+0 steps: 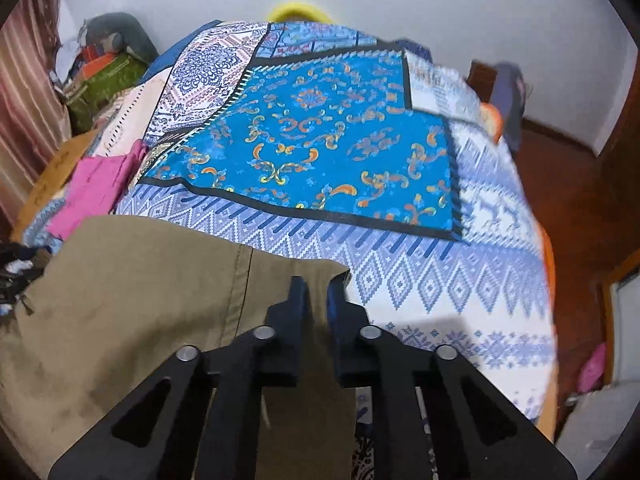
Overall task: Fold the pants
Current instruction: 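Lift the pants with both grippers and fold the leg over toward the waistband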
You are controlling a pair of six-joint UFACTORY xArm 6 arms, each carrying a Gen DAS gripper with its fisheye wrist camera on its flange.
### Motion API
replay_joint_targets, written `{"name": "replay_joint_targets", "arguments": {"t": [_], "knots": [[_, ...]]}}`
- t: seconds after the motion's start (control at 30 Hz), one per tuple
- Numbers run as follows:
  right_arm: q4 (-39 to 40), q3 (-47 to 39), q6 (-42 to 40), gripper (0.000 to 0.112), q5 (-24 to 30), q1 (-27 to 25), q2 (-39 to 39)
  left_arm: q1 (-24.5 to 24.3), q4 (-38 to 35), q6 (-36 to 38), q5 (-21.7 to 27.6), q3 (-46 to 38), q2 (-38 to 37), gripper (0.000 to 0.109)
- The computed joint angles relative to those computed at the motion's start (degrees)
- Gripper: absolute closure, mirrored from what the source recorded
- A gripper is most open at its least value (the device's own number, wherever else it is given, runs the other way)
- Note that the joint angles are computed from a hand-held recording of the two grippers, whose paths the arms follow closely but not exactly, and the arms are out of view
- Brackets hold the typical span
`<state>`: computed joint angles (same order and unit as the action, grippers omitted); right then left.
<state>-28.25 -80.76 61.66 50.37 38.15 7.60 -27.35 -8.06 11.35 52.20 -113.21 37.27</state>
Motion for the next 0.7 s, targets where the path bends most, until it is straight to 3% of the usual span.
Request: {"name": "replay_joint_targets", "arguments": {"t": [0.2,0.4,0.7], "knots": [[-7.59,-5.1,1.6,0.108,8.5,2.32,-0.05,-1.27,8.27,-3.27,-2.03,-0.95,-1.74,0.053],[-14.0,-10.77,3.0,0.108,15.16,4.01,-0.77,-1.61,8.97,-4.06,-4.25,-2.35,-4.95,0.054],[-19.14,-10.42,10.86,0.109,18.75,10.38,-7.57,-1.68,6.93,-3.16,-9.68,10.63,-17.54,0.054]]}}
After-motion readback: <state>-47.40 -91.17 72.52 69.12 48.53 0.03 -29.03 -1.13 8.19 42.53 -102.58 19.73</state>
